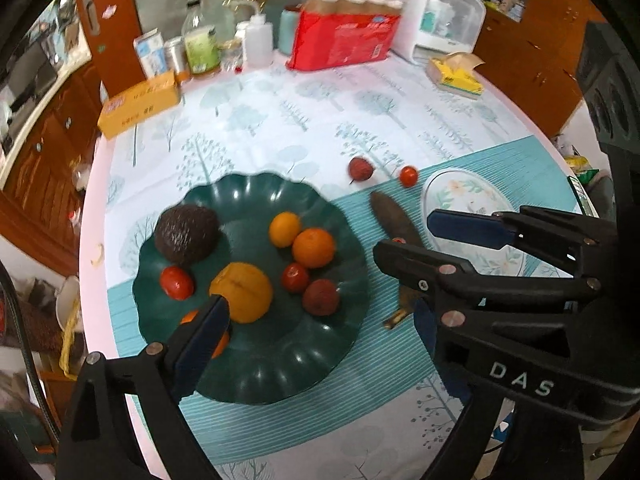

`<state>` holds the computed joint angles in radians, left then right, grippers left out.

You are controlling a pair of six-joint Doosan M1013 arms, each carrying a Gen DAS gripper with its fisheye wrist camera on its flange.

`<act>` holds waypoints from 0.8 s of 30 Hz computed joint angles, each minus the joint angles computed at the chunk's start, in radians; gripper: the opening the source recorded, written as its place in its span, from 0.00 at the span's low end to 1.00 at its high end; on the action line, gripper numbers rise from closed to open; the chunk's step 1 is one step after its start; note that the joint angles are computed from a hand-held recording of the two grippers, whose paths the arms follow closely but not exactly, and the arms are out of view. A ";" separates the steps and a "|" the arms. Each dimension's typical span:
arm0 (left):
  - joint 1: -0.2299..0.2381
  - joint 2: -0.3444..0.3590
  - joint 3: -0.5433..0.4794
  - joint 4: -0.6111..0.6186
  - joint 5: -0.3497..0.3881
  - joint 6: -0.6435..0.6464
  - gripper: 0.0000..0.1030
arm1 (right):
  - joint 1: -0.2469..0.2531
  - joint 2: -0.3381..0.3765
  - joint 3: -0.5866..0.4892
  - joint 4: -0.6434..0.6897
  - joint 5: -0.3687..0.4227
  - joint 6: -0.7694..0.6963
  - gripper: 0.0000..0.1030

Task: Organize fruits
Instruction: 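Move both tools back toward the brown banana and last tomato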

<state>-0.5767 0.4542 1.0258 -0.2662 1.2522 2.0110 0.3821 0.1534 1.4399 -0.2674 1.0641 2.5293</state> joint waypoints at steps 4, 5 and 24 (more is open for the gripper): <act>-0.010 -0.021 0.018 -0.026 -0.031 0.026 0.90 | 0.007 -0.034 0.030 -0.037 -0.005 0.061 0.48; -0.014 -0.027 0.024 -0.028 -0.042 0.033 0.90 | 0.011 -0.045 0.039 -0.053 -0.006 0.080 0.49; -0.099 -0.030 -0.016 -0.011 -0.060 0.092 0.90 | 0.034 -0.195 0.163 -0.237 0.042 0.329 0.51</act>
